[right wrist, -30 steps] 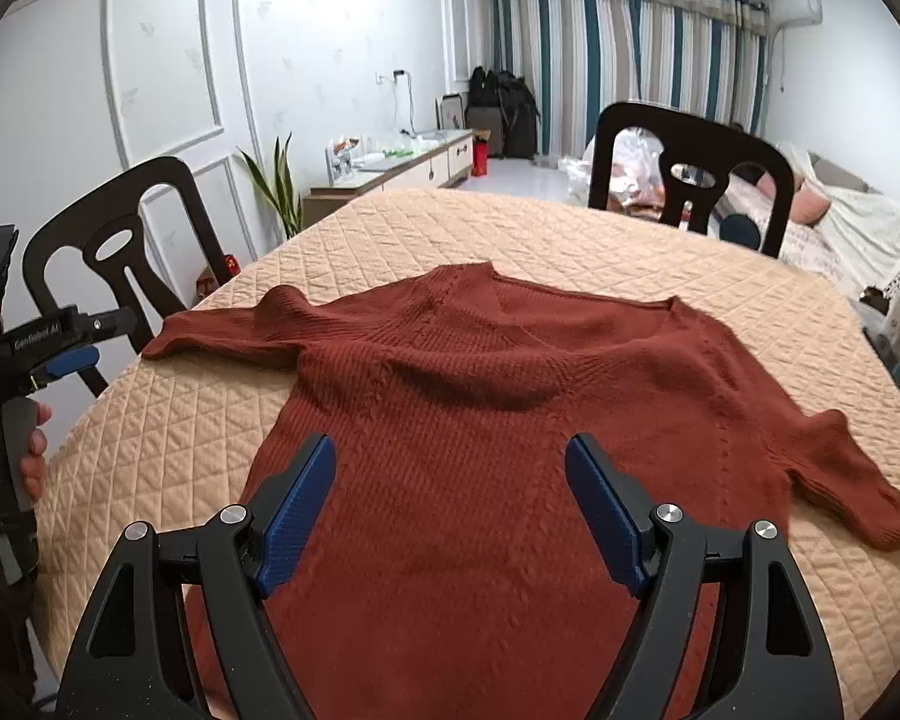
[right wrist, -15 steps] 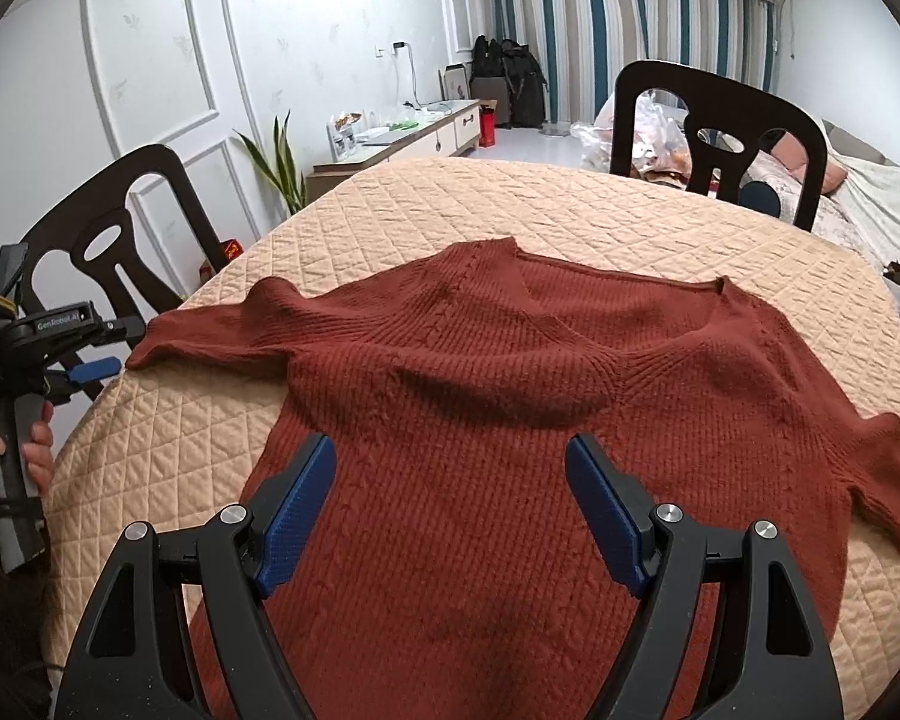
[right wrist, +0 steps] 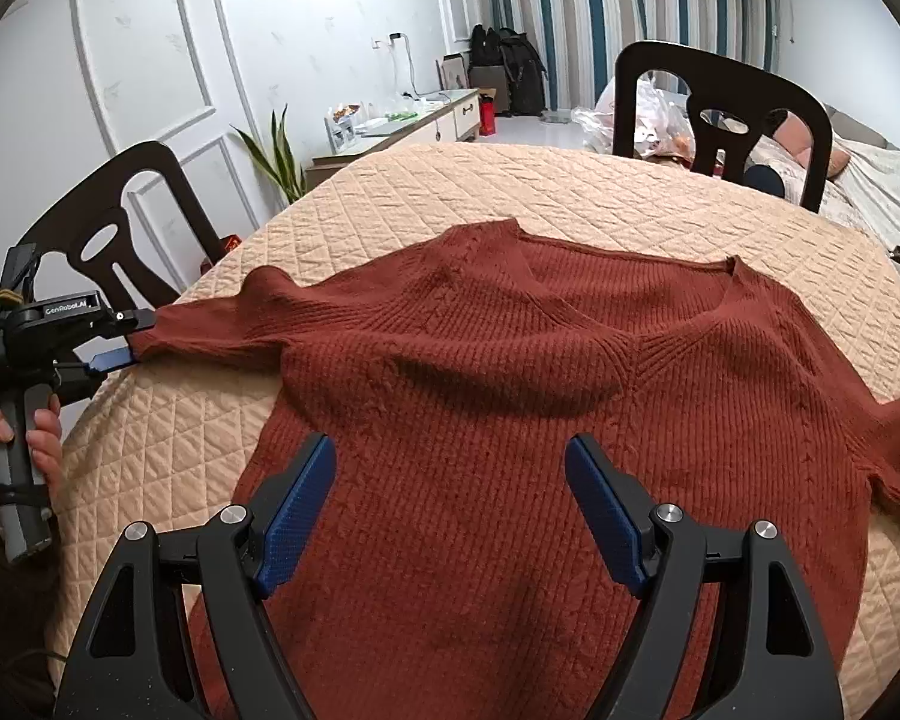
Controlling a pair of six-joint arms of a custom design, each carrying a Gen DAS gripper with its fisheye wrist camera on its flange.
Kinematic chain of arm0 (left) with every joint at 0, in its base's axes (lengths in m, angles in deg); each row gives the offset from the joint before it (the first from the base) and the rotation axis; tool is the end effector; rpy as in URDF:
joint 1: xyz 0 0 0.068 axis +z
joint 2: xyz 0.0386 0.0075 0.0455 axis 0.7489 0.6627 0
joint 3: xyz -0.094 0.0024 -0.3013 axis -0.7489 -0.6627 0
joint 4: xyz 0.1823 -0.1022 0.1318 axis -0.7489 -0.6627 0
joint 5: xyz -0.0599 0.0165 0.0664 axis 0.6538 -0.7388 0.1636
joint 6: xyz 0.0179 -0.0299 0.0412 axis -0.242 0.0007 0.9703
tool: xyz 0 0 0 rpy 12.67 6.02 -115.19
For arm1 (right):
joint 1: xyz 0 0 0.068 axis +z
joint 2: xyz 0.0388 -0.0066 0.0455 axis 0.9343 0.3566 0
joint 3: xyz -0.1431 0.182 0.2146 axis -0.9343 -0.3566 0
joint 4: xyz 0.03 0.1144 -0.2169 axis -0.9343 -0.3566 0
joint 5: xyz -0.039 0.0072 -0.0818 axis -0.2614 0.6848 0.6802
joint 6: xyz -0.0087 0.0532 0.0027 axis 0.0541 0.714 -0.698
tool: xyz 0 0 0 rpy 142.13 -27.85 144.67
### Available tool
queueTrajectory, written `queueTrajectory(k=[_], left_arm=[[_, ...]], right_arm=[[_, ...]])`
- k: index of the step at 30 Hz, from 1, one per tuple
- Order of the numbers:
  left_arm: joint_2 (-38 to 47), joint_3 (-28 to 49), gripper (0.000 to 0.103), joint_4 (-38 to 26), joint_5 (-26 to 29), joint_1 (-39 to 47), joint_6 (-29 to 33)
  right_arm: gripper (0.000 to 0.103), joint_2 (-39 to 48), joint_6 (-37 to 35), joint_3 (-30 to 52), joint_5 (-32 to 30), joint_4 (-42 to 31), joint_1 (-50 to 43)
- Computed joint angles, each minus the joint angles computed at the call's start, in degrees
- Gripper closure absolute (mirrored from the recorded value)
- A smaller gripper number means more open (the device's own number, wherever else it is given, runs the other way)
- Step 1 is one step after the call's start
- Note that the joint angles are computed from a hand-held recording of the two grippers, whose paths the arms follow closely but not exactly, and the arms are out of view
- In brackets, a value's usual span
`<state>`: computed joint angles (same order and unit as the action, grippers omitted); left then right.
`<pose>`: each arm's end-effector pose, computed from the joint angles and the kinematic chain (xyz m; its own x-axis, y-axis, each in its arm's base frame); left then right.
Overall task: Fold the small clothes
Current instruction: 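Move the left tool to the sweater sleeve and grasp its cuff, then carry the sleeve with the left tool across the sweater body and release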
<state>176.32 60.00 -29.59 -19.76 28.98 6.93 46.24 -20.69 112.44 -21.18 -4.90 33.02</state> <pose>0.1625 -0.0515 0.1038 -0.5250 -0.7321 -0.4340 -0.4919 0.6772 -0.5473 0.1861 -0.1079 0.1495 -0.7081 -0.2399 -0.6641 -0.4182 0.9003 0.1207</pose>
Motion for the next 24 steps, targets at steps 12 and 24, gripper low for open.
queueTrajectory(k=[12, 24], left_arm=[[-2.92, 4.46, 0.090, -8.08, -5.40, -3.30, 1.52], [-9.57, 15.89, 0.090, -22.68, -12.44, -14.43, 5.86]], right_arm=[[0.024, 0.58, 1.19, 0.53, 0.24, 0.09, -0.53], [0.024, 0.01, -0.45, 2.14, -1.71, -3.26, -3.49]])
